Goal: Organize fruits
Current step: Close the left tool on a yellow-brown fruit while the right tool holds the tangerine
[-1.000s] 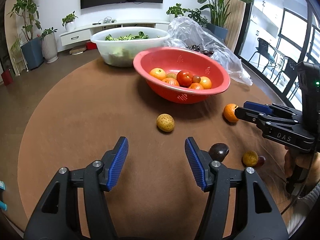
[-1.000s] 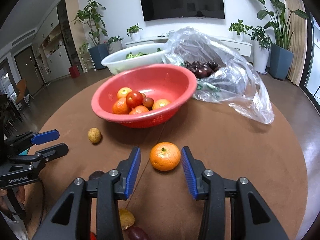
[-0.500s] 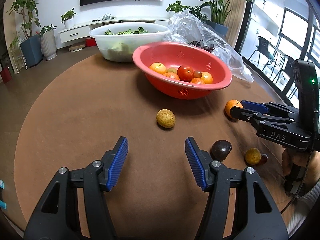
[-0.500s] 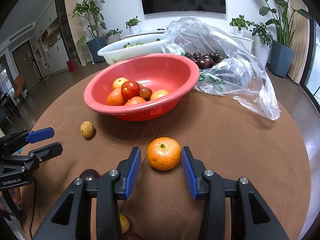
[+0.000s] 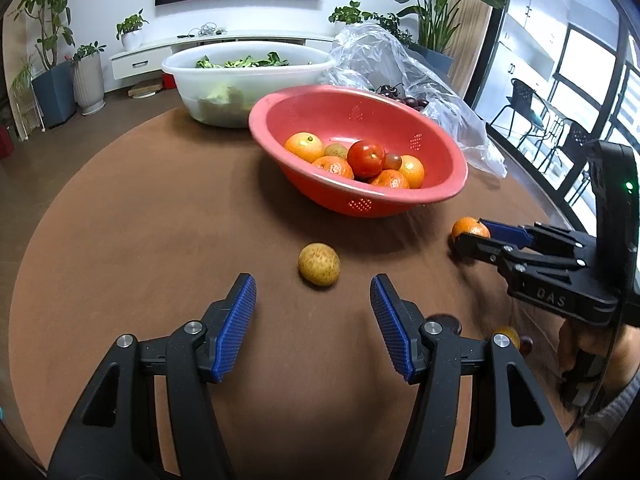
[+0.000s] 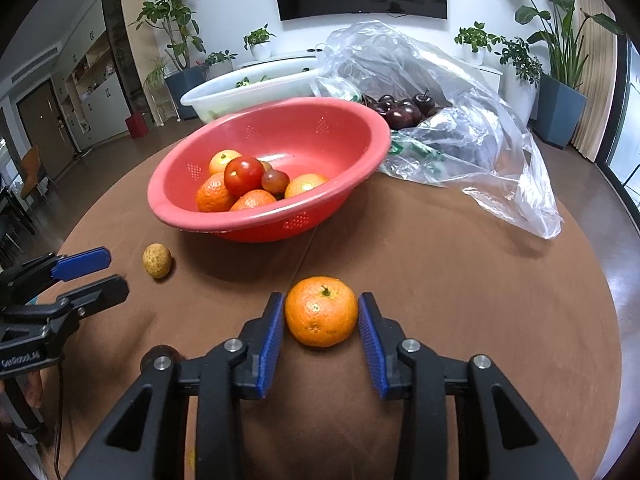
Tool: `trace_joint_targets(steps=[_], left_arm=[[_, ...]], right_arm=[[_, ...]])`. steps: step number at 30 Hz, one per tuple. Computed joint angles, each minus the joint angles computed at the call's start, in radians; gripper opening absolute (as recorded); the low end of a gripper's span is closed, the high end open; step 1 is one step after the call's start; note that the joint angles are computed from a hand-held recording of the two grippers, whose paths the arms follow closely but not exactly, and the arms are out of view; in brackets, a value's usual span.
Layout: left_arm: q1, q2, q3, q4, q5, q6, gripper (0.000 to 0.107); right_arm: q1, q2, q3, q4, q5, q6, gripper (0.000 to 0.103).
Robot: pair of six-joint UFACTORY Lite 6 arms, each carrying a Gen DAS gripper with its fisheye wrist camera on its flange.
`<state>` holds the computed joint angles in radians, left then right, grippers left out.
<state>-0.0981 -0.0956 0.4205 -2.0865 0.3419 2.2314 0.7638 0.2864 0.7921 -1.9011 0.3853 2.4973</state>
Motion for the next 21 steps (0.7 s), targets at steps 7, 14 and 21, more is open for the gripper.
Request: trace_joint_targets(steps=[7,14,21], left_arm=[[-0.039,0.141,0.109,-0.069,-0.003,0.043,0.058],[-0.077,0.232,0.177,-0.095,-0.004,0.067,0.057],[-0.107,0.271,0.207,-0.102,-0.019,0.078,0.031]], right_arm=[[-0.015,-0.008,-0.012,-0.07,-0.014,0.078,0.04],[-0.021,-0.007,-0.013,-0.095,-0.019,0.105,0.04],[-0.021,-0.007,-0.013,-0.095,-0.019,0.105,0.04]])
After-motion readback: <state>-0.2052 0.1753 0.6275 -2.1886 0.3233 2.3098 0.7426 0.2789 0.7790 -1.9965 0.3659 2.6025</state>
